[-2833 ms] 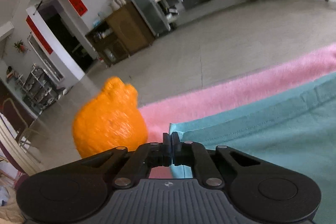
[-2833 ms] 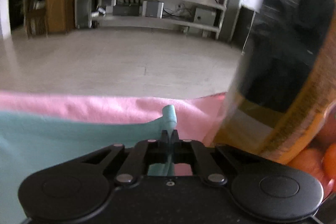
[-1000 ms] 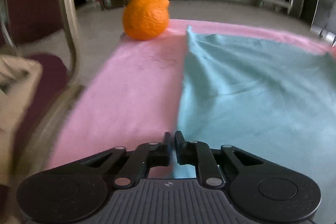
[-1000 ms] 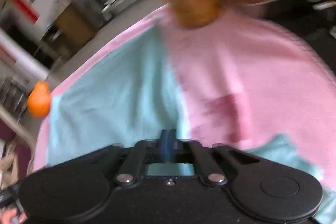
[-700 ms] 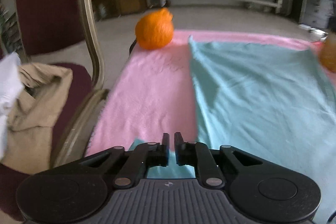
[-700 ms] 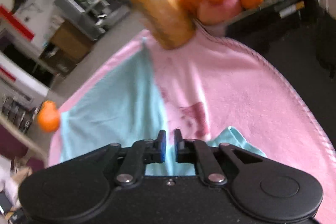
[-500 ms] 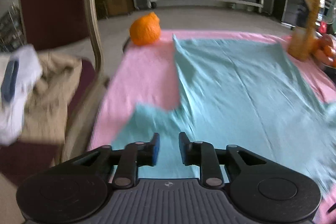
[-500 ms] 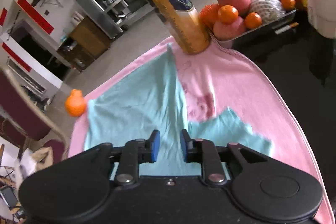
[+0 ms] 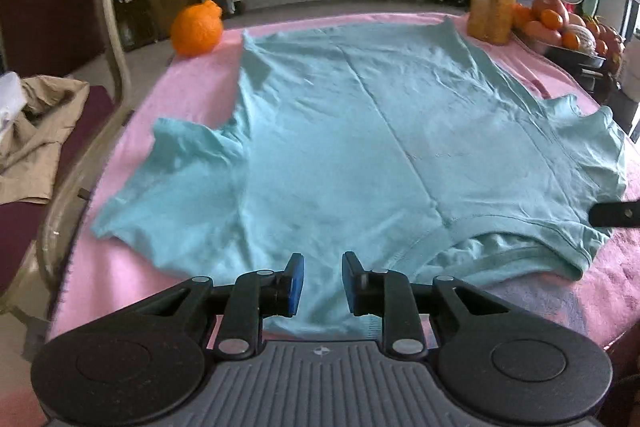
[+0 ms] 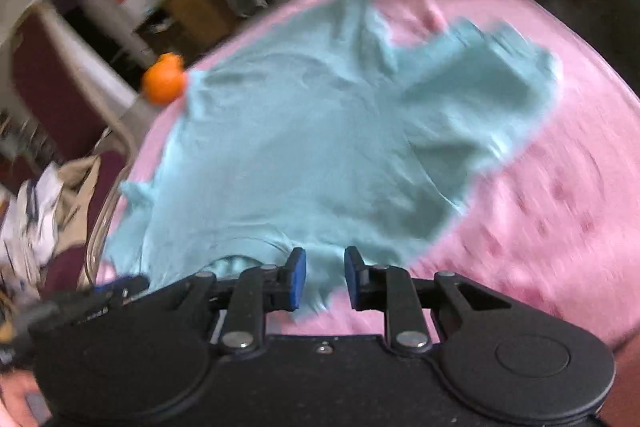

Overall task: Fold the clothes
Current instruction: 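Grasp the shirt side with the right tool and fold it onto the body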

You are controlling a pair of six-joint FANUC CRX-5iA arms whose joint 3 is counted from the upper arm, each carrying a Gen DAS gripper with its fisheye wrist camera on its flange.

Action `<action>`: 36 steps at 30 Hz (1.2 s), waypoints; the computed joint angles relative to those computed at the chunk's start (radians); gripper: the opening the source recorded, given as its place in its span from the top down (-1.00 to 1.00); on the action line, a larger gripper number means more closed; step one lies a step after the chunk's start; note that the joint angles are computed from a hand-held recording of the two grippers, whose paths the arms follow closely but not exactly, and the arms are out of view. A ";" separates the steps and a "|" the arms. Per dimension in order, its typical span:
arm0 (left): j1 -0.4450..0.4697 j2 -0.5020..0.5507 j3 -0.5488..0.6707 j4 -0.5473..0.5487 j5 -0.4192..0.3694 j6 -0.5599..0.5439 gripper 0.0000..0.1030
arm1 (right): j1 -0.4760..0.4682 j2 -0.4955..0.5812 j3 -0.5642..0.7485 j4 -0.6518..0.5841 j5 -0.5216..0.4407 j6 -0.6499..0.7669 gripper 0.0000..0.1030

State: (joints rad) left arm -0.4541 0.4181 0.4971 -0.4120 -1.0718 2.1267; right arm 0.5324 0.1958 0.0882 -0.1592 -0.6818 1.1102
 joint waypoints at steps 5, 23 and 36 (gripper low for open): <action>0.019 -0.023 -0.040 0.063 -0.021 -0.038 0.49 | 0.035 0.026 0.010 0.132 -0.098 -0.026 0.81; 0.020 -0.054 0.085 0.015 0.060 0.120 0.50 | -0.177 -0.079 0.012 -0.088 0.208 -0.212 0.05; 0.028 0.018 0.064 0.095 0.024 0.066 0.47 | -0.259 0.116 0.069 0.075 0.073 -0.582 0.32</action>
